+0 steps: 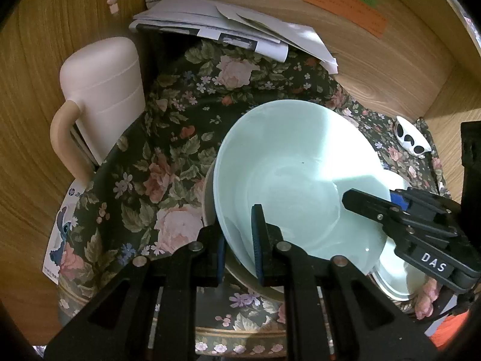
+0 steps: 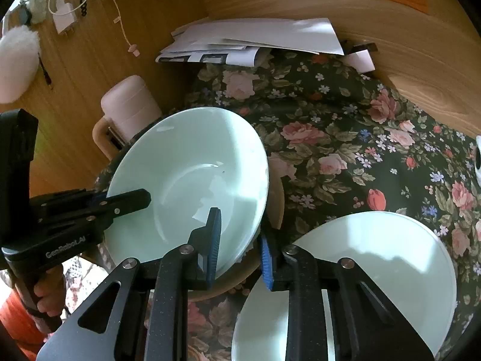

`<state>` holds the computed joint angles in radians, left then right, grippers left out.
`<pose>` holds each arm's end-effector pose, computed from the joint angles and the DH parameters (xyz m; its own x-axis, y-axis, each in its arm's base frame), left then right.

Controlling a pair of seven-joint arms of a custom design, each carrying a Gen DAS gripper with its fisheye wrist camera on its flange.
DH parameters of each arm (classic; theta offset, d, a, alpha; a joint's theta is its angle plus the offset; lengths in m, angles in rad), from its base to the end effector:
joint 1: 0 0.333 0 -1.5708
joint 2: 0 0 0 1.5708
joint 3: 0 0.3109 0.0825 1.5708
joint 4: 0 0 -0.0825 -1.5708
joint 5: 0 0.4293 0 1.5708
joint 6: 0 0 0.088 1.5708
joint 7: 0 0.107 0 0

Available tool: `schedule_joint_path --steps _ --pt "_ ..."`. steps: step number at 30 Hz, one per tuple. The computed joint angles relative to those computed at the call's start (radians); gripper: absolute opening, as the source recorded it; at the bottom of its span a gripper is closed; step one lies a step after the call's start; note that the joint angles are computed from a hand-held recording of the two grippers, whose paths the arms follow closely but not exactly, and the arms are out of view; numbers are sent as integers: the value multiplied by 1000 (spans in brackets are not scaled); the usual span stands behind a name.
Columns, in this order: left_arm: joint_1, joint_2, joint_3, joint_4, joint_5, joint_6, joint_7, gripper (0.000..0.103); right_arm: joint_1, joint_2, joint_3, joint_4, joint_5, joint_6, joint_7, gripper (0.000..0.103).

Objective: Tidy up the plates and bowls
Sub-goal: 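Carry the mint green bowl over the stack and lower it with both grippers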

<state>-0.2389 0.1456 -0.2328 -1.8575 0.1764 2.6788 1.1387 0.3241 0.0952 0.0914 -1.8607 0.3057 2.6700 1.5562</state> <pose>0.6117 -0.3101 0.4976 -0.2028 -0.9684 0.1450 -0.7839 0.0718 -0.6167 0.6234 0.2631 0.5255 0.2917 -0.9152 -0.2782 -0.7832 -0.0615 -0.6187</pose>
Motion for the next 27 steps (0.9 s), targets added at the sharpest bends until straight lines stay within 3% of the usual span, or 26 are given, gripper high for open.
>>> schedule_joint_path --steps 18,27 --pt "-20 38 15 52 108 -29 -67 15 -2 3 -6 53 -65 -118 -2 30" --pt "-33 49 24 65 178 -30 -106 14 -8 -18 -11 39 -87 -122 0 34"
